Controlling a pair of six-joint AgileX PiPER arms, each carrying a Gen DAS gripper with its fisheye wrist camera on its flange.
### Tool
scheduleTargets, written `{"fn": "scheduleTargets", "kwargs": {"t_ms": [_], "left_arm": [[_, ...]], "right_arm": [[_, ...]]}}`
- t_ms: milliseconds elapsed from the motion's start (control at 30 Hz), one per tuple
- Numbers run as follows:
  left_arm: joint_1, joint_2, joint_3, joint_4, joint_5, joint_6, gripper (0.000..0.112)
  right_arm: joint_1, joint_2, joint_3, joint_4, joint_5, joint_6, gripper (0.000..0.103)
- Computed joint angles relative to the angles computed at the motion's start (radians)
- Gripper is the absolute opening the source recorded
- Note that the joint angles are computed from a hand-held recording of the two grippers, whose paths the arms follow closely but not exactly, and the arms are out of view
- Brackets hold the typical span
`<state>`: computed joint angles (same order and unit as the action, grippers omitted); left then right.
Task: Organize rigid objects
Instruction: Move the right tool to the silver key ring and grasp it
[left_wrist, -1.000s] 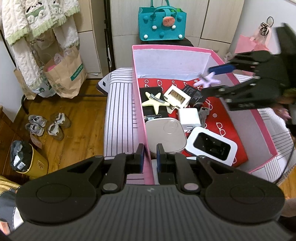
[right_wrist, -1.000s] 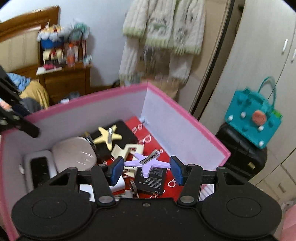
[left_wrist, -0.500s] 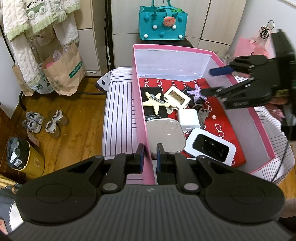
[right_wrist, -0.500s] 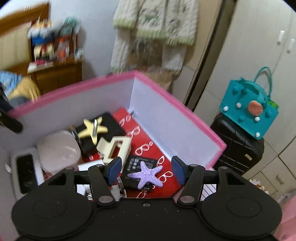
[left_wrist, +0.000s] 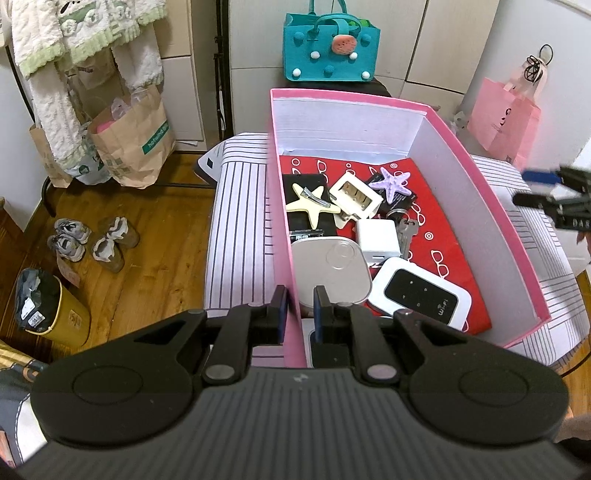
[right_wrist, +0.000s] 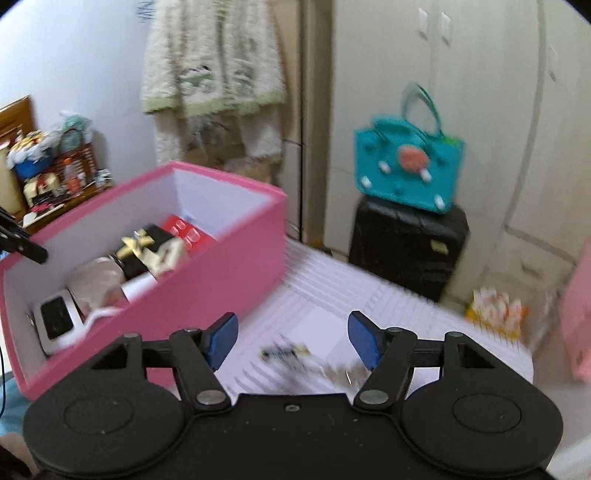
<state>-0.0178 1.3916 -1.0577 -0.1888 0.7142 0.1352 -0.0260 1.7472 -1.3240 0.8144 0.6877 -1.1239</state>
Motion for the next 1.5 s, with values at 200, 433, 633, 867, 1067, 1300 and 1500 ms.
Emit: {"fn": "scheduleTargets", "kwargs": {"t_ms": [200,433,633,867,1067,1300,1500], "left_arm": [[-0.011,-0.001,-0.002,0.02,0.0,-0.037,0.013],[-0.03,-0.004,0.001,0.061,-0.004,-0.087,0.013],[-0.029,-0.005,0.001,0.063,-0.002,-0.089,0.013],[-0.025,-0.002,-0.009,0.06,0.012,-0.078,0.013],[-0.026,0.005,-0.017,0.064,0.015,-0.059,0.013],[-0.019,0.007,-0.013,0.046,0.009,-0.043,0.013],[-0.018,0.008,-0.011,0.039,0.005,-0.039,0.013]], "right_arm": [[-0.082,0.026,0.073,0.03,0.019,-0.012,0.07],[-0.092,0.072,0.115,0.087,-0.055,-0.059,0.063],[-0.068,0.13,0.088,0.141,-0.102,-0.097,0.059],[-0.036,0.198,0.045,0.201,-0.215,-0.071,0.059],[-0.007,0.19,0.08,0.326,-0.3,-0.173,0.029],[-0.045,0.171,0.088,0.384,-0.23,-0.168,0.029],[-0.06,0.12,0.118,0.428,-0.192,-0.196,0.029]]}}
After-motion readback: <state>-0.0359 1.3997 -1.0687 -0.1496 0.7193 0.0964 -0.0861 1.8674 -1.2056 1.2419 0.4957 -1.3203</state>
